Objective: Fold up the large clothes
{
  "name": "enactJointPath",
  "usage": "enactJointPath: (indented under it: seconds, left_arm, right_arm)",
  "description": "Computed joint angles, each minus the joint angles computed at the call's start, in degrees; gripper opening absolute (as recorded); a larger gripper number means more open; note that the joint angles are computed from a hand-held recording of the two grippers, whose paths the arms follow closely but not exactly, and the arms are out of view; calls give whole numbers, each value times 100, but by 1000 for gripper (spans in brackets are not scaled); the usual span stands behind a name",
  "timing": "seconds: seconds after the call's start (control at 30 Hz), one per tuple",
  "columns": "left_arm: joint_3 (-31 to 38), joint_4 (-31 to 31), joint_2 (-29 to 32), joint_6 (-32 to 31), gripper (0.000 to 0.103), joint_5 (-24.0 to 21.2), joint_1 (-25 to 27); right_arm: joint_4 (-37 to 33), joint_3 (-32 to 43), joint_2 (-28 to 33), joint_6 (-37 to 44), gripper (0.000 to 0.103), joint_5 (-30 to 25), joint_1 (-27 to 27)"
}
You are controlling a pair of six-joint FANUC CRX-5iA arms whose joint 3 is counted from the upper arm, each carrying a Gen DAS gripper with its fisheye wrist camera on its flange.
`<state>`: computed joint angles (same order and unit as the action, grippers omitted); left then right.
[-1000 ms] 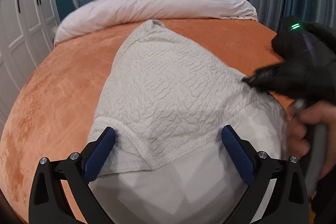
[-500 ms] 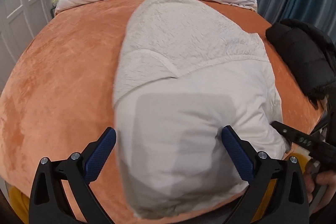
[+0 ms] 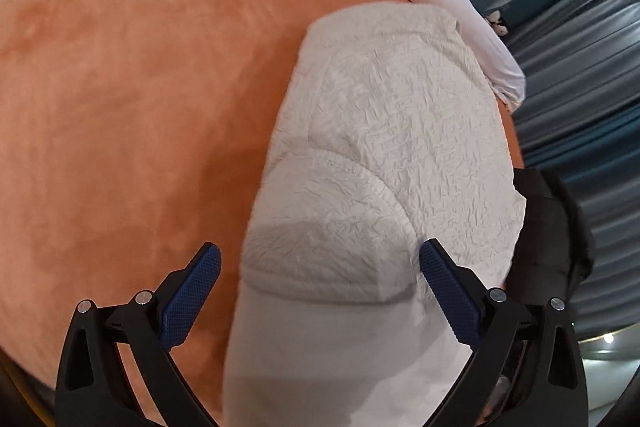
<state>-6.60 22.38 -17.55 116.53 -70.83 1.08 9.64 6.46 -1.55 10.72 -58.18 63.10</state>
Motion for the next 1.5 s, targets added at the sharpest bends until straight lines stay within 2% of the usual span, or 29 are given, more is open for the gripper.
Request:
enactJointPath:
  seconds: [0.17, 0.27, 0.37, 0.43, 0.5, 0.6, 0.67, 0.7, 0.77, 0.8, 0.87, 0.93, 0.97, 1.0, 1.03, 1.07, 1.1, 1.17, 1.4, 1.5]
  left_arm:
    - [-124, 28, 116, -43, 98, 387, -181]
    - [246, -352, 353, 88, 98, 231, -356]
    - [685, -761, 542, 98, 97, 45, -583]
    - [909, -1032, 581, -5, 87, -50, -719]
    - [983, -1043, 591, -92, 82, -88, -735]
    - [884, -820, 544, -345, 79, -108, -600]
    - [752, -666, 486, -453, 79, -54, -502]
    - [710, -611, 483, -483, 82, -45, -460]
    - [614, -416, 516, -615, 88, 18, -371]
    - [507, -234, 509, -737, 96, 67, -291]
    - [195, 208, 498, -982, 98, 274, -71]
    - [-142, 725, 447, -1191, 98, 480, 177]
    - [-240, 863, 416, -1249, 98, 520, 232]
    - [-293, 965, 392, -1316, 91, 551, 283]
    - [-279, 971, 364, -1392, 81, 576, 294]
    - [-191, 882, 332, -1489, 76, 584, 273]
    - [-141, 847, 284, -1564, 69, 596, 259]
    - [-67, 888, 192, -1709, 63, 636, 295]
    - [407, 1280, -10, -2503, 59, 611, 776]
    - [671, 1586, -60, -2974, 59, 601, 1156]
  right_arm:
    - [-362, -356, -88, -132, 97, 690, -122]
    - [-409, -292, -6, 31, 96, 750, -133]
    - [-699, -255, 50, 169, 81, 1050, -138]
    - [-837, -242, 90, 190, 75, 1246, -158]
    - [-788, -270, 87, 188, 64, 1314, -134]
    - [-704, -275, 47, 279, 56, 1287, -101]
    - [-708, -285, 27, 295, 59, 1266, -104]
    - [-669, -280, 37, 222, 68, 1211, -92]
    - [-776, -248, 118, 189, 78, 1267, -171]
    - [-909, -241, 144, 259, 81, 1363, -224]
    - [-1189, -96, 254, 545, 81, 1423, -349]
    - [-1782, 130, 381, 1033, 80, 1464, -573]
    - [-2002, 170, 398, 1223, 70, 1542, -657]
    - [-2150, 185, 402, 1361, 57, 1646, -711]
    - [-2137, 176, 379, 1395, 49, 1766, -712]
    - [-2020, 165, 354, 1331, 37, 1823, -678]
    - [-1750, 134, 317, 1188, 31, 1894, -587]
    - [-1165, 105, 261, 884, 27, 1956, -372]
    - [704, 504, 422, 120, 25, 2183, 224]
    - [1065, 1109, 788, 207, 26, 2309, 285]
